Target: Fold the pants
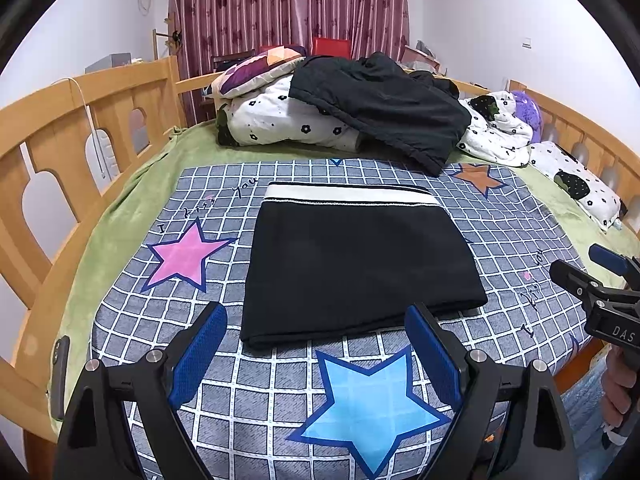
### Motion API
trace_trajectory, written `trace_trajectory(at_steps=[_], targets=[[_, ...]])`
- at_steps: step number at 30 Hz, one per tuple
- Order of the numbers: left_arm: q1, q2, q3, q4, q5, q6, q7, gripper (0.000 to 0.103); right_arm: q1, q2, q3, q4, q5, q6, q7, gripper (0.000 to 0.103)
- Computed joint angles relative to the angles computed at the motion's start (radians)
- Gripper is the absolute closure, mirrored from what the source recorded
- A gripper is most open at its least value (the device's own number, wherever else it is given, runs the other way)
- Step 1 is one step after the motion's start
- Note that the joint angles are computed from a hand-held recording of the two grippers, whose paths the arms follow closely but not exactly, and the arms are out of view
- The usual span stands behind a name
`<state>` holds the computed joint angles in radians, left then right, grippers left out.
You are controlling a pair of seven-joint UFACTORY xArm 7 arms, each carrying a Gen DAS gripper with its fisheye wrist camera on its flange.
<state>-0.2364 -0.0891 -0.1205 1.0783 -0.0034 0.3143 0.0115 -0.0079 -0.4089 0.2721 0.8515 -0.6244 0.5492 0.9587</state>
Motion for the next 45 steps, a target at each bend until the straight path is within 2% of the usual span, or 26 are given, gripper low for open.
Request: trace_trajectory(at_steps=[45], targets=[[0.001, -0.007, 0.001, -0.007, 0.006, -0.002, -0.013, 0.013, -0.017, -0.023, 0.001, -0.015, 0.011, -0.01, 0.003, 0.005]])
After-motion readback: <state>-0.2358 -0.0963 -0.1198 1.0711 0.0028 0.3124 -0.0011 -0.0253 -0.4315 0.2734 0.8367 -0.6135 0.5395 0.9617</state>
